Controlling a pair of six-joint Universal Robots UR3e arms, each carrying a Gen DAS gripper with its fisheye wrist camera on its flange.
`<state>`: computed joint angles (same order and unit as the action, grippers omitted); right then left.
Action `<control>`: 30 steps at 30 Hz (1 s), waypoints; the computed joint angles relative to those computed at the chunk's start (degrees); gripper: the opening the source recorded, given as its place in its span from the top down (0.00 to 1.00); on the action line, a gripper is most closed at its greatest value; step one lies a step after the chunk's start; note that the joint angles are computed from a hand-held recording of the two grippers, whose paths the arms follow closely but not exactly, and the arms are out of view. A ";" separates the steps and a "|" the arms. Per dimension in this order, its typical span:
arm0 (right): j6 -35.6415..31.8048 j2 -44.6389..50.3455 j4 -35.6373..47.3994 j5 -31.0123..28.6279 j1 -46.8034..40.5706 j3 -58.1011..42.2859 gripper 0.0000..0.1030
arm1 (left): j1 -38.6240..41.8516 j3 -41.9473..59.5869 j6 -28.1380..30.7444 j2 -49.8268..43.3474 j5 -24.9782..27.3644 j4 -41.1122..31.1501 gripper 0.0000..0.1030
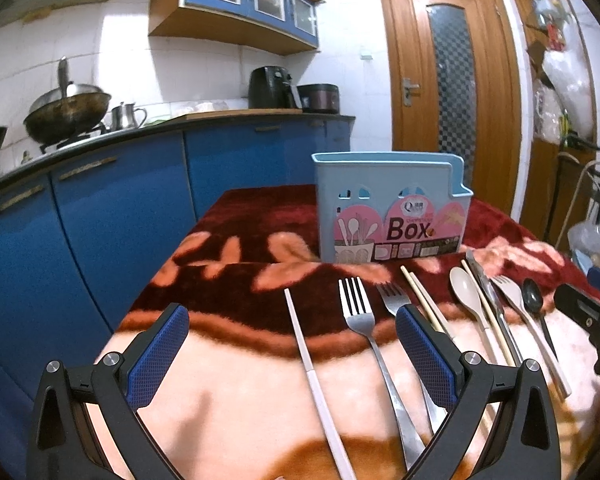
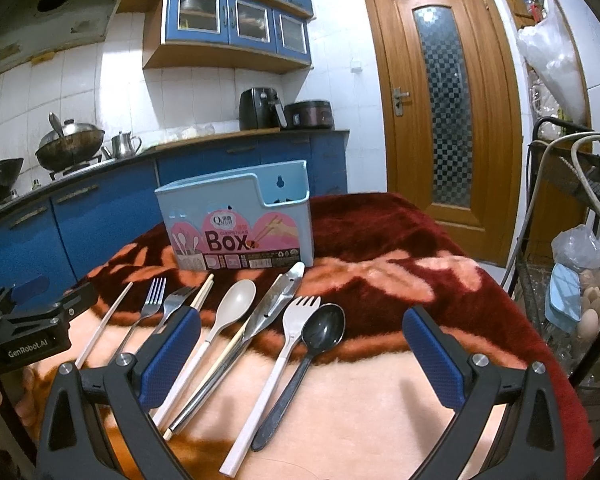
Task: Organize utensils
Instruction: 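Grasp the thin white stick with the left tool while the right tool grasps the black spoon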
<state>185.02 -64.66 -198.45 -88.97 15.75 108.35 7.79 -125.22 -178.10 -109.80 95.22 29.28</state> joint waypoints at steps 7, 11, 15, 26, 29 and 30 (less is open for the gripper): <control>-2.49 -5.62 20.26 5.76 -3.26 -5.33 0.00 | 1.62 3.77 2.20 5.01 -1.40 -13.26 0.00; -2.76 -6.91 34.58 8.23 -5.20 -11.41 0.00 | 2.97 7.42 3.85 7.77 -2.61 -24.23 0.00; -4.25 -5.59 47.50 4.70 -4.63 -19.19 0.01 | 2.48 12.23 6.07 8.02 -0.33 -33.76 0.00; -5.59 1.86 78.89 5.91 -5.07 -41.65 0.44 | 4.60 30.44 7.62 4.67 -7.85 -67.25 0.12; -5.88 5.01 88.11 7.35 -5.46 -48.77 0.51 | 4.97 35.42 7.82 2.73 -10.48 -75.57 0.28; -6.10 5.98 90.42 7.78 -5.48 -50.79 0.53 | 5.32 36.84 7.94 2.21 -11.40 -78.20 0.35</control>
